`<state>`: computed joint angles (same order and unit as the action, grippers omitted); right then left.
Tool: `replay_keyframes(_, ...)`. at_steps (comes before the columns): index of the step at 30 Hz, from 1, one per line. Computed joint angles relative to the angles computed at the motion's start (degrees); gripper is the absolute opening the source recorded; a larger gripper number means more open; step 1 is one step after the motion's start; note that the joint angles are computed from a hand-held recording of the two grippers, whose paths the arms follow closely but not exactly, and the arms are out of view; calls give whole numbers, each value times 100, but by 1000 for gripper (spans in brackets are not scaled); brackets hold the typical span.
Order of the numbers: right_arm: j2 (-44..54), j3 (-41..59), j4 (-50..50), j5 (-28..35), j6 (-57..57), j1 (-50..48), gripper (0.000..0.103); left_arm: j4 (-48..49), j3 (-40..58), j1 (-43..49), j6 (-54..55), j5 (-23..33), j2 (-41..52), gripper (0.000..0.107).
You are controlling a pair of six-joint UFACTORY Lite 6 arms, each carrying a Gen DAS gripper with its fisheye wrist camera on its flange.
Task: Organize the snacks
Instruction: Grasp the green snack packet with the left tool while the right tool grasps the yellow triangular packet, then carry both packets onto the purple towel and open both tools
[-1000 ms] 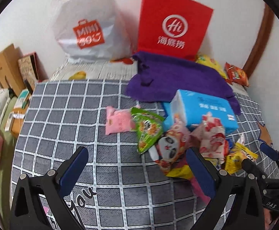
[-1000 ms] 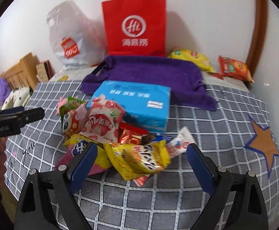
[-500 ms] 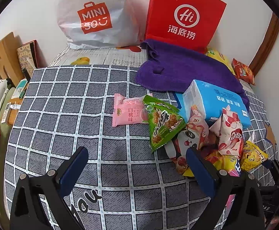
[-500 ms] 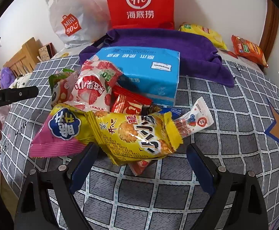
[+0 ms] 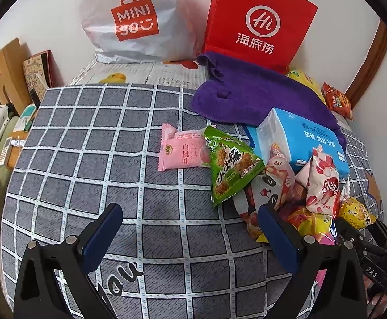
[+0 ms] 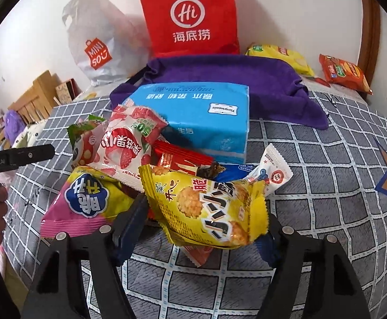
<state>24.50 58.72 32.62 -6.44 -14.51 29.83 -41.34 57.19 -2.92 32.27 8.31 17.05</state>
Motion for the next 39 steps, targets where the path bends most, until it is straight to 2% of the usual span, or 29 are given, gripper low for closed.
replay_keyframes(3, -197, -195, -947, 10, 953, -88, 64, -103, 138, -26, 109, 67, 102, 102)
replay_keyframes(9, -755, -713, -942, -145, 967, -292, 62, -62, 879, -122, -14, 173, 615, 102)
replay_keyframes(12, -946, -896, -938, -138, 944, -400, 62, 728, 1593, -192, -840, 435, 1158, 101)
replay_keyframes(15, -1154, -1061, -248, -138, 242, -505, 62, 1515, 2339, -275, -1667, 702, 1722, 97)
replay_keyframes(17, -1273, -1124, -103, -115, 85, -617, 62, 1920, 2826, -316, -2106, 883, 2110, 91)
replay_keyframes(18, -1315, -1150, -78, -102, 59, -658, 62, 1786, 2983, -314, -1965, 971, 2241, 82)
replay_keyframes(19, -1352, -1163, 75, -82, -100, -695, 62, 1889, 3133, -332, -2061, 1065, 2363, 78)
replay_keyframes(21, -1397, -1158, 552, -69, -580, -732, 62, 2369, 3386, -420, -2523, 1189, 2596, 76)
replay_keyframes(22, -1418, -1156, 670, -49, -706, -754, 62, 2373, 3450, -446, -2495, 1232, 2673, 72)
replay_keyframes(23, -1400, -1119, 739, -22, -774, -762, 62, 2198, 3459, -453, -2303, 1235, 2708, 68)
replay_keyframes(25, -1394, -1097, 727, 6, -754, -771, 61, 1668, 3414, -434, -1762, 1263, 2711, 45)
replay_keyframes(28, -1338, -1061, 820, 16, -835, -756, 61, 1347, 3278, -455, -1424, 1282, 2582, 34)
replay_keyframes(30, -1306, -1019, 1373, 48, -1350, -745, 61, 1437, 2975, -501, -1478, 1115, 2330, 32)
replay_keyframes(35, -1602, -1254, 1596, 33, -1434, -748, 60, 1149, 2218, -370, -1171, 914, 1660, 32)
replay_keyframes(37, -1830, -1425, 1197, 47, -1009, -733, 60, 1036, 2018, -290, -1067, 891, 1449, 32)
replay_keyframes(39, -2009, -1537, 1583, 22, -1365, -661, 60, 1199, 1795, -266, -1246, 805, 1209, 32)
